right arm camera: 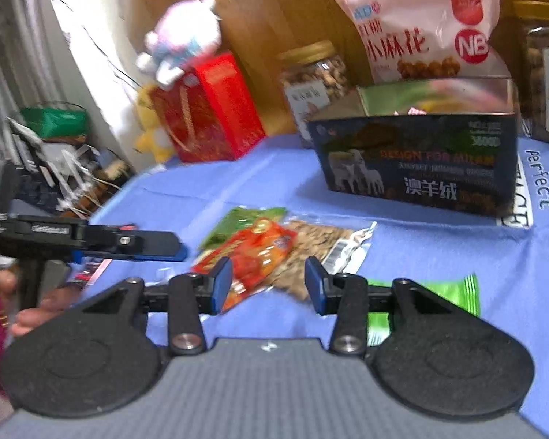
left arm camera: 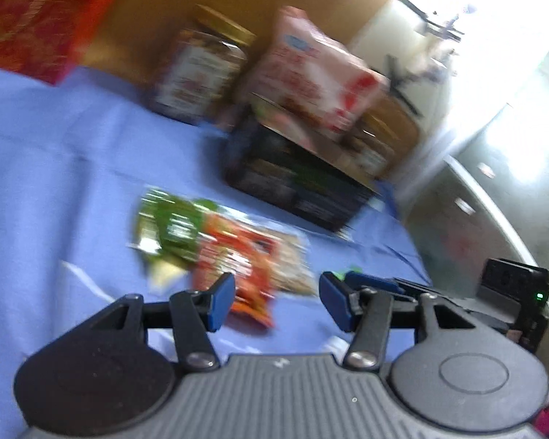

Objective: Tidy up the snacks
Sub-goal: 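Move the left gripper back to the snack pile toward the white packet, then carry the white yellow-lidded cup into the black tin and release it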

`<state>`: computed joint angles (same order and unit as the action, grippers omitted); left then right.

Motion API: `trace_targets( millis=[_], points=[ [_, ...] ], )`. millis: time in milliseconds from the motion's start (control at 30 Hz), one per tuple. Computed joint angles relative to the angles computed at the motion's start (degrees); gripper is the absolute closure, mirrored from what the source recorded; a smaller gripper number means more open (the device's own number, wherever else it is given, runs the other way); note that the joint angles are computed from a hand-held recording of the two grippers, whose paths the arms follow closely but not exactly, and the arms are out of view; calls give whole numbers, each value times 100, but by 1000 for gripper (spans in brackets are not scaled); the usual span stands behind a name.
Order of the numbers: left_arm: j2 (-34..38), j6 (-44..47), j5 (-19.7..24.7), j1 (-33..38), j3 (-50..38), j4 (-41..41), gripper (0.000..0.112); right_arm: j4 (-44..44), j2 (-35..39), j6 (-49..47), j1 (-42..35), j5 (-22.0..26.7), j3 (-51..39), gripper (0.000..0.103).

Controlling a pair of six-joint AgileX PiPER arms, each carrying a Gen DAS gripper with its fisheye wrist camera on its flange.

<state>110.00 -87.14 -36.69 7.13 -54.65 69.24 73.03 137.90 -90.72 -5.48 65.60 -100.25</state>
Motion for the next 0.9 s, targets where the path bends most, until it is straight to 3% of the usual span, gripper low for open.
trace_targets(
  millis=[133,333,500,700,900],
  points=[
    [136,-345,-224,-293,-248,595,60,-15,-422,-1055,-285,183,904,51],
    [381,-858,-432,-563,-496,1133,60,-203,-710,-1920,-144,-486,1722,51],
    [545,-1186,-163,-743,-609,1357,63,133,-791,-2577,35,-936,2109,57],
    [632,-1358,-71,-792,-927,1500,65,568,-797,-2771,72,-1103,2109,58],
    [859,-2077,182,-873,-2302,2186,65,1419,-690,-2751,256,-1385,1463,58]
  ],
)
